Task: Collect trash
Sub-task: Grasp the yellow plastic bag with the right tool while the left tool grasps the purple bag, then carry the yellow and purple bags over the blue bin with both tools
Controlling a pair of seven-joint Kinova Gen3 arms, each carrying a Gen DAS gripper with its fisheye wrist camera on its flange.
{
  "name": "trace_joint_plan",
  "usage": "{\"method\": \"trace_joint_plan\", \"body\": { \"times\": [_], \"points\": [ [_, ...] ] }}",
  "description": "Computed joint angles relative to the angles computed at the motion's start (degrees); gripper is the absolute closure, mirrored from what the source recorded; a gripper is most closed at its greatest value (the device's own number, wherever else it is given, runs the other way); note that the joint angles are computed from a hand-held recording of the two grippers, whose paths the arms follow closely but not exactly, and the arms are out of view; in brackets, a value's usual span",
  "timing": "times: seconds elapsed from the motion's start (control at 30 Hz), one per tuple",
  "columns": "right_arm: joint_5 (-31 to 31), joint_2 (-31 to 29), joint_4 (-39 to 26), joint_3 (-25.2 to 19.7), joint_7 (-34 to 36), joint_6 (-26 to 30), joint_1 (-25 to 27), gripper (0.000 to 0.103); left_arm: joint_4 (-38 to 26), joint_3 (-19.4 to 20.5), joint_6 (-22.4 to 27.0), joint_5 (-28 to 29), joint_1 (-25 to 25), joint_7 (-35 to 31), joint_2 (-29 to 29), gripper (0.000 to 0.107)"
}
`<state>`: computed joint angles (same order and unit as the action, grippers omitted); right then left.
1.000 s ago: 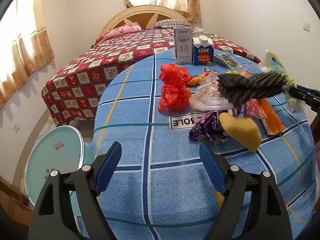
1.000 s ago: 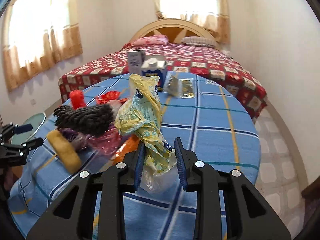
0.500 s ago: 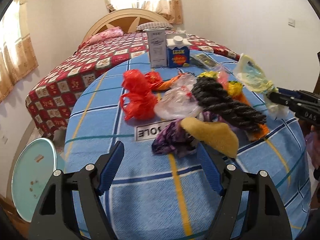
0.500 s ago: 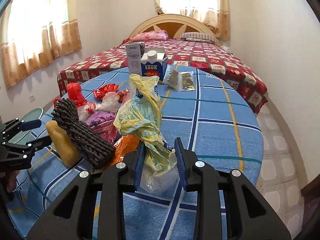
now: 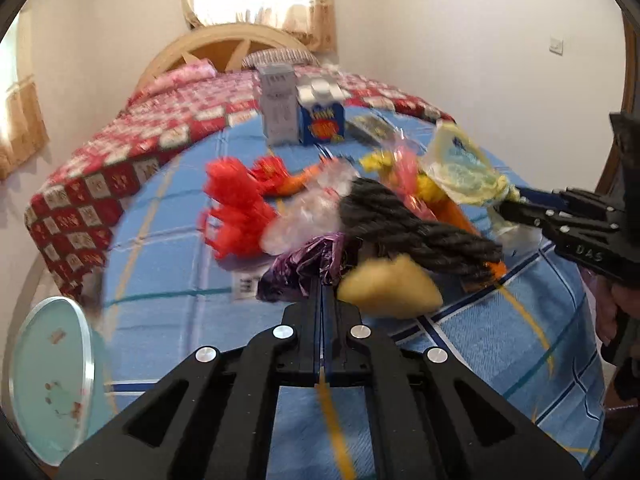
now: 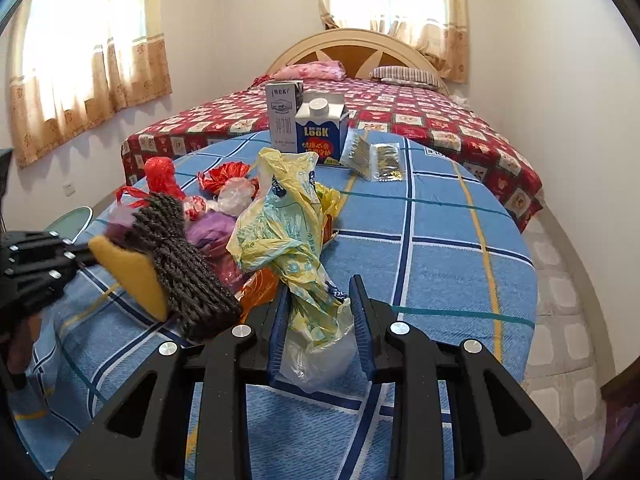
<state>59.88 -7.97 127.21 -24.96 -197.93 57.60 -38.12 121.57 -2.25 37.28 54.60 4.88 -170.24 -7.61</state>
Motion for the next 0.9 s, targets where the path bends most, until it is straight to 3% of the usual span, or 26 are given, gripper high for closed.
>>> {"method": "trace_joint_plan", "body": {
  "times": [0.13,0.5,0.9],
  "points": [
    [0.5,0.2,-0.2,-0.3,-0.4,0.6,-0.3,0.072,0.5,-3.0,0.9,1.7,-1.0,-2.9,-3.4,0.107],
    [3.2,2.0,-3.7,0.7,2.0,0.2,-1.1,0.072,-0.6,-9.1,5.4,3.0,-5.1,-4.5,-5.9,0.107],
    [8.2,8.1,-11.6,4.6,7.7,-4.3,-2.2,0.072,-1.6,-10.9,4.3,3.2,-10.0,-4.8,-5.0,0.107]
  ]
}}
